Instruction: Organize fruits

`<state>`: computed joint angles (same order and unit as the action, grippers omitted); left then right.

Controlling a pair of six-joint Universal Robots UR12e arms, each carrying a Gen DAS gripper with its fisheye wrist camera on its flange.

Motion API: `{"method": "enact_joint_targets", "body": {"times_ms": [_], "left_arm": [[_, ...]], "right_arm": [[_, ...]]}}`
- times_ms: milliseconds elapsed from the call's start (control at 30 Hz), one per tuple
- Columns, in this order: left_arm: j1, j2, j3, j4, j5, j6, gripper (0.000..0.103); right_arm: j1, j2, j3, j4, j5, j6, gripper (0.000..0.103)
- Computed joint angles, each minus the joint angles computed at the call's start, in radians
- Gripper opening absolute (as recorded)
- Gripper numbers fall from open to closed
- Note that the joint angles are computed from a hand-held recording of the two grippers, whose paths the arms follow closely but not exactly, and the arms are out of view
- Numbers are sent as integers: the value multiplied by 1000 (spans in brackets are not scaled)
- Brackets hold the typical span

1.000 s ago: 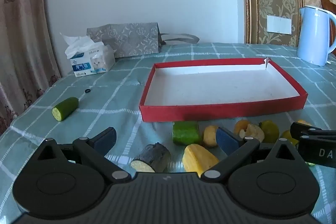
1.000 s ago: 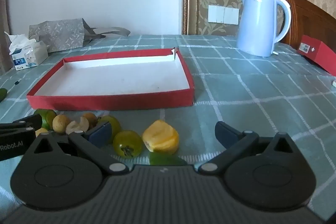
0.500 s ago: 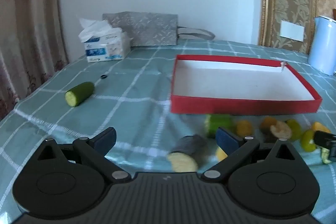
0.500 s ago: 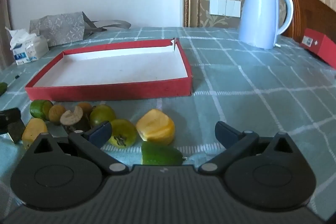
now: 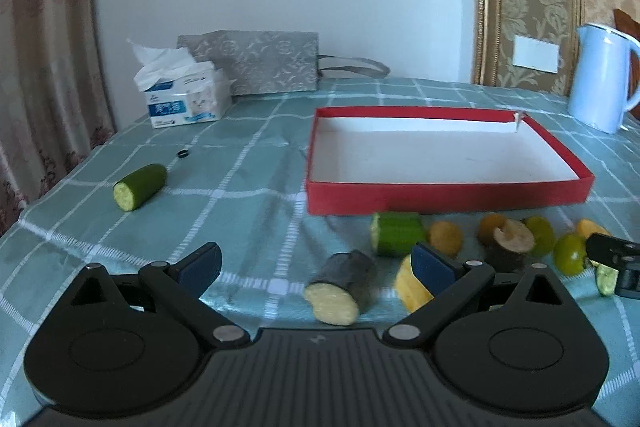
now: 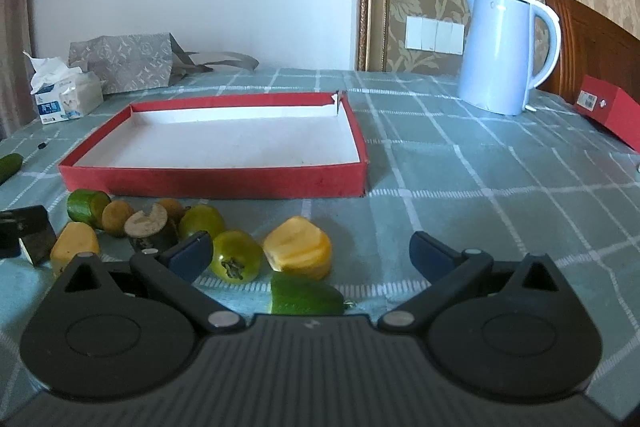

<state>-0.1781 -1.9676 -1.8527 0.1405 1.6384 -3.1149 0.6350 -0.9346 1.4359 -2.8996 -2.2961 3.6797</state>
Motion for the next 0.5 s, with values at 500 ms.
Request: {"method": "enact_joint_targets", "body": {"times_ms": [500], "left_arm": [[-13,-11,18,-37,19,6,102]], "right_arm": [[0,-8,21,19,6,-32,103]]}}
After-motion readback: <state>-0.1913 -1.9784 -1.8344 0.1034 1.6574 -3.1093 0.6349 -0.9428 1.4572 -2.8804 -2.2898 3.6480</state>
